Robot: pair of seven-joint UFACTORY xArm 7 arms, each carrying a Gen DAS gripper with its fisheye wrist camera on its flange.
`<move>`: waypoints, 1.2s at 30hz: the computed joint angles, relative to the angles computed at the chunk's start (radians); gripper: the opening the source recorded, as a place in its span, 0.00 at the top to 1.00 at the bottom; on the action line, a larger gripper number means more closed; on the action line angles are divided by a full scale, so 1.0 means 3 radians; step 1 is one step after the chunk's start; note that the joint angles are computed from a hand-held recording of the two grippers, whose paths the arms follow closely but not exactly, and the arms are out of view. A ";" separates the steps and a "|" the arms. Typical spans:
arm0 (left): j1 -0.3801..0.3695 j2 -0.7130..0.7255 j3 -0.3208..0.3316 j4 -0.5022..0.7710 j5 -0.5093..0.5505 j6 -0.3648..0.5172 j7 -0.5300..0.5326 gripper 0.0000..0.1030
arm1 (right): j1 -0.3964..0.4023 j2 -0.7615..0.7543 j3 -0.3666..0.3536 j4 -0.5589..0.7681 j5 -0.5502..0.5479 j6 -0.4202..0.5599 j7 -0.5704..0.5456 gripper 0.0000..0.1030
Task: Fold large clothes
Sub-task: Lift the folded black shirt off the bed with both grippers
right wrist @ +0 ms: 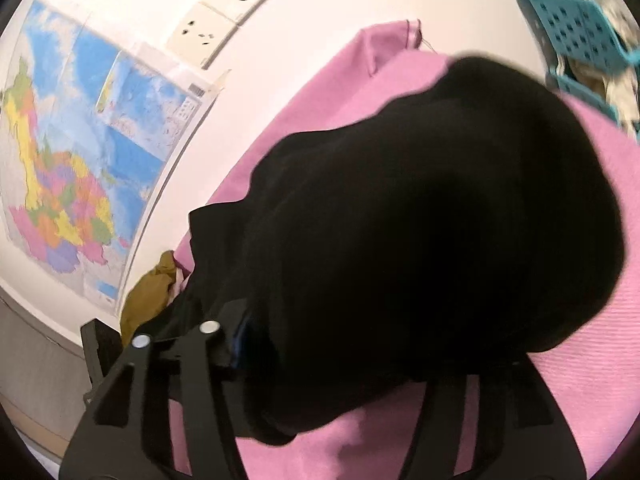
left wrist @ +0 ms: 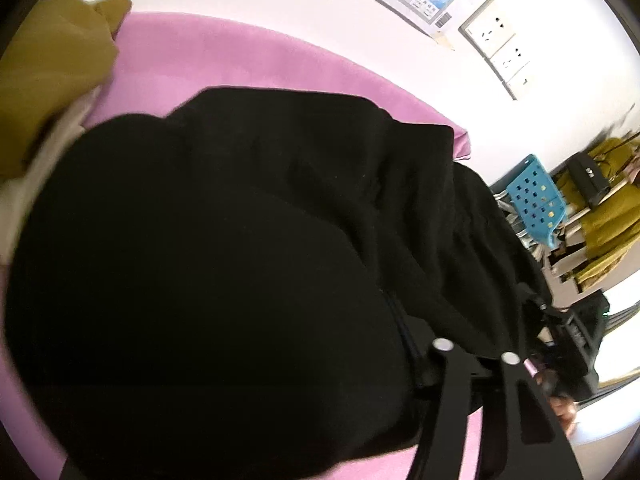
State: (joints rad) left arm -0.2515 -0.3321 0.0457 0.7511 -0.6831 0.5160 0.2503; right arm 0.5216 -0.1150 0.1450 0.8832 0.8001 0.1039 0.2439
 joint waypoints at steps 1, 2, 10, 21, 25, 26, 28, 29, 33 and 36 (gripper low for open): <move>0.0000 0.0021 -0.0016 0.0014 0.0023 -0.0017 0.0003 0.38 | -0.0047 0.0022 0.0070 0.0015 0.0136 -0.0060 -0.0144 0.44; -0.0011 0.0034 -0.0021 0.0020 0.0014 -0.0037 0.0017 0.35 | -0.0233 0.0049 0.0262 0.0045 0.0132 -0.0067 -0.0155 0.42; 0.0071 0.0014 -0.0161 0.0008 0.0445 -0.0150 -0.0340 0.55 | 0.0068 0.0068 -0.0008 0.0141 0.0335 -0.0078 -0.0529 0.67; -0.0029 0.0014 -0.0069 0.0009 0.0549 -0.0138 -0.0440 0.46 | -0.0079 0.0155 0.0070 0.0224 0.0311 0.0160 -0.0512 0.47; -0.0002 0.0008 -0.0135 0.0002 0.0627 -0.0180 -0.0500 0.45 | -0.0133 0.0207 0.0118 0.0258 0.0153 0.0134 -0.0421 0.48; 0.0002 0.0012 -0.0146 -0.0001 0.0648 -0.0193 -0.0520 0.45 | -0.0141 0.0213 0.0125 0.0258 0.0136 0.0132 -0.0409 0.50; 0.0010 0.0012 -0.0179 -0.0002 0.0705 -0.0214 -0.0587 0.46 | -0.0142 0.0228 0.0131 0.0259 0.0202 0.0110 -0.0444 0.58; 0.0010 0.0010 -0.0179 -0.0004 0.0722 -0.0217 -0.0604 0.47 | -0.0137 0.0229 0.0127 0.0261 0.0293 0.0118 -0.0540 0.61; 0.0010 -0.0024 -0.0168 -0.0031 0.0788 -0.0220 -0.0644 0.48 | -0.0143 0.0215 0.0132 0.0267 0.0462 0.0149 -0.0680 0.64; -0.0011 -0.0008 -0.0149 -0.0024 0.0783 -0.0226 -0.0632 0.47 | -0.0151 0.0222 0.0135 0.0284 0.0531 0.0176 -0.0747 0.64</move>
